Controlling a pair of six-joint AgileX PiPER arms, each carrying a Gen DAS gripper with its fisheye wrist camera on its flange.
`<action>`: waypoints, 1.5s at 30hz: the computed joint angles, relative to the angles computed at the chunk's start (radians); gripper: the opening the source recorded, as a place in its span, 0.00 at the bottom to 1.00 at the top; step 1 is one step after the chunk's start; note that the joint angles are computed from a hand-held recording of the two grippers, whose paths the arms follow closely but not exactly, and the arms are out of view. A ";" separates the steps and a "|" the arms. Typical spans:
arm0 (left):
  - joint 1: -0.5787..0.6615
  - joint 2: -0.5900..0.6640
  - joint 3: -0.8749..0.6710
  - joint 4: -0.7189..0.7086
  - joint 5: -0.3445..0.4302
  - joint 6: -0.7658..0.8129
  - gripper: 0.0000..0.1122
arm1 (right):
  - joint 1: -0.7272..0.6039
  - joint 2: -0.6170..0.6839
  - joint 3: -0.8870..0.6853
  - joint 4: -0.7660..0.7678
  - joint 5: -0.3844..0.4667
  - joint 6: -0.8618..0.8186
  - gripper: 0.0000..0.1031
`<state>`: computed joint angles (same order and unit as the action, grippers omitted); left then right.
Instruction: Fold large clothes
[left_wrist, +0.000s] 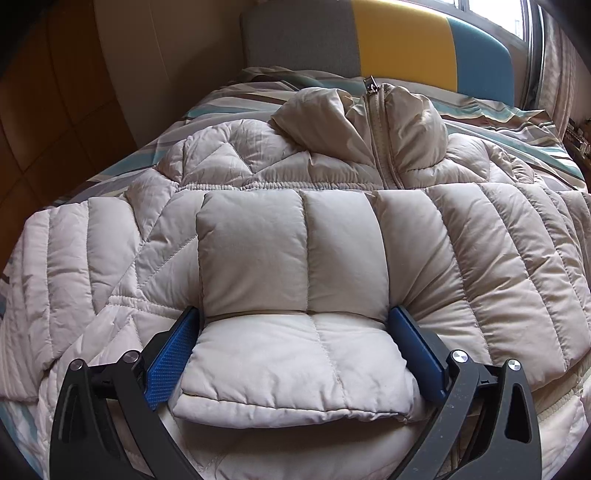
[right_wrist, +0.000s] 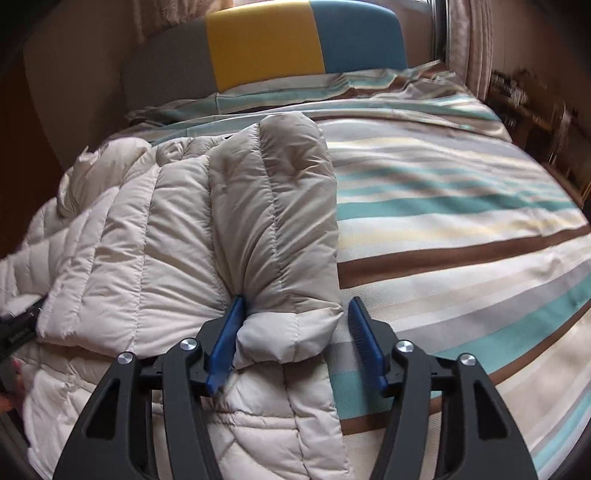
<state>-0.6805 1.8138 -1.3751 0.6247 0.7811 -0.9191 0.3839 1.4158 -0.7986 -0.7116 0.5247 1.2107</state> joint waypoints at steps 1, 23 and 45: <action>0.001 -0.004 0.001 -0.006 0.000 0.004 0.89 | 0.008 0.002 -0.001 -0.015 0.013 0.020 0.62; 0.593 -0.556 0.399 -0.151 -0.088 0.138 0.89 | 0.113 0.041 -0.039 -0.126 0.170 0.176 0.80; 1.279 -0.479 0.515 -0.426 -0.232 0.395 0.73 | 0.115 0.053 -0.051 -0.130 0.186 0.181 0.82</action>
